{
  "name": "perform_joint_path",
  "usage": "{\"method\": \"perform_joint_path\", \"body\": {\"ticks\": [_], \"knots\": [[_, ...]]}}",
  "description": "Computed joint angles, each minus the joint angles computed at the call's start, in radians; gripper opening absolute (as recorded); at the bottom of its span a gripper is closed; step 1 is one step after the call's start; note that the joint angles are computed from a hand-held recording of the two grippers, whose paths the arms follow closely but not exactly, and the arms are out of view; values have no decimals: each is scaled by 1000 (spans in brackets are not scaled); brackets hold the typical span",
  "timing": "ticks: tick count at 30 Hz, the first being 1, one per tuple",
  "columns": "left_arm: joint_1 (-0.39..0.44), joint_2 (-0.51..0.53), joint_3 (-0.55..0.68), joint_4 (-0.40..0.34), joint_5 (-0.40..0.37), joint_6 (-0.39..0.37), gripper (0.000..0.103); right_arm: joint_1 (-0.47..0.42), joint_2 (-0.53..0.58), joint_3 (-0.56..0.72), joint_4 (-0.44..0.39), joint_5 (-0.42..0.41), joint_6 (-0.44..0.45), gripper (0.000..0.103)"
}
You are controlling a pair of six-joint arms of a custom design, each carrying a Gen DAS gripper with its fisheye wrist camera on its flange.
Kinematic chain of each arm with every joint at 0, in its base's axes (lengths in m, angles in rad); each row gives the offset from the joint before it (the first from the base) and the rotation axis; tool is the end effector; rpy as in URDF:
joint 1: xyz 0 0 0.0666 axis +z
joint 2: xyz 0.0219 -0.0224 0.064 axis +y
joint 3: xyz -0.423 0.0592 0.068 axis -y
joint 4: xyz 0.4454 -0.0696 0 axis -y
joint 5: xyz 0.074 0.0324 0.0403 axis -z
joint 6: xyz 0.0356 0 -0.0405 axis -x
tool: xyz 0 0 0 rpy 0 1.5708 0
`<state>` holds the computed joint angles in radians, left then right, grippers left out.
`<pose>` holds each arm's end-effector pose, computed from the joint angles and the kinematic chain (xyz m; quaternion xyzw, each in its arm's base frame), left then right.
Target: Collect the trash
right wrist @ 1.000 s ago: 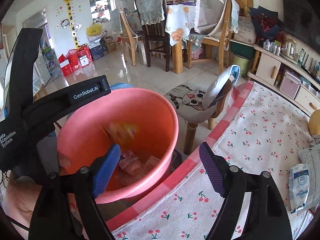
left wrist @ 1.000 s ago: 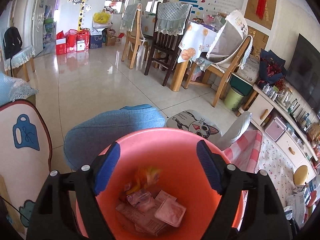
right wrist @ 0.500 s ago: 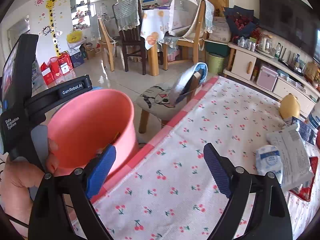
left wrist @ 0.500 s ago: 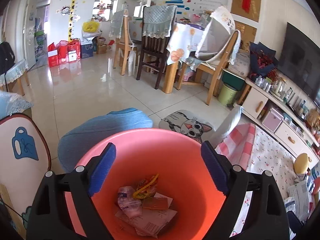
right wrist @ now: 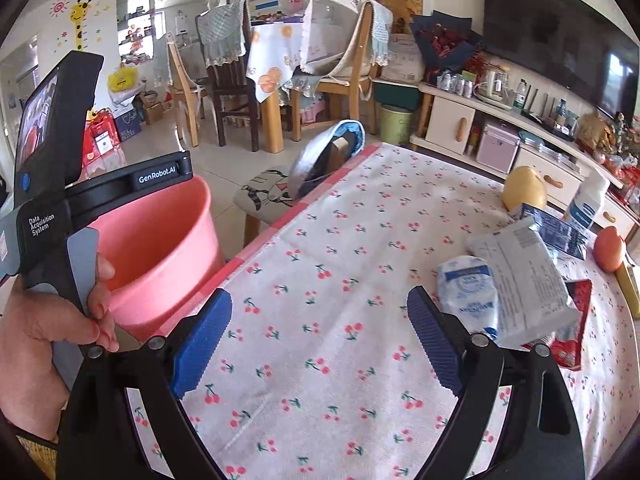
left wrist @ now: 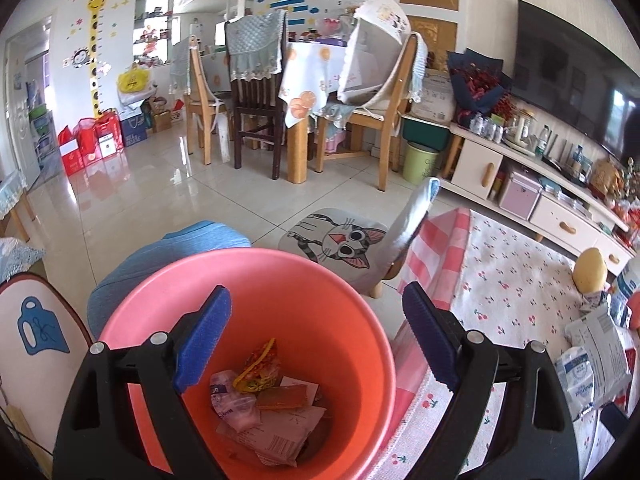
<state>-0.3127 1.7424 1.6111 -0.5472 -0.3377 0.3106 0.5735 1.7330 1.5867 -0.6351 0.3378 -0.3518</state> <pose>0.6566 -0.2003 0.4098 -0.0716 0.8894 0.0139 0.4514 0.5730 0.3556 0.3962 -0.0364 0.9115 0.0303 0.4085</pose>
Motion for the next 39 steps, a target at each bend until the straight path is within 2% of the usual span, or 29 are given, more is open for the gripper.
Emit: {"method": "perform_joint_path", "body": {"ticks": [15,35,39], "knots": [[-65,25,23,-16,-27,-90,91,-47,-143,-189,46,55,-56,89],[-176,58,30,-24,-133,-272,93,-154,-321,-393,130,75,-84,89],[-191,52,26,-21,-98,-284,93,-187,-356,-423,136,75,-93,89]]}}
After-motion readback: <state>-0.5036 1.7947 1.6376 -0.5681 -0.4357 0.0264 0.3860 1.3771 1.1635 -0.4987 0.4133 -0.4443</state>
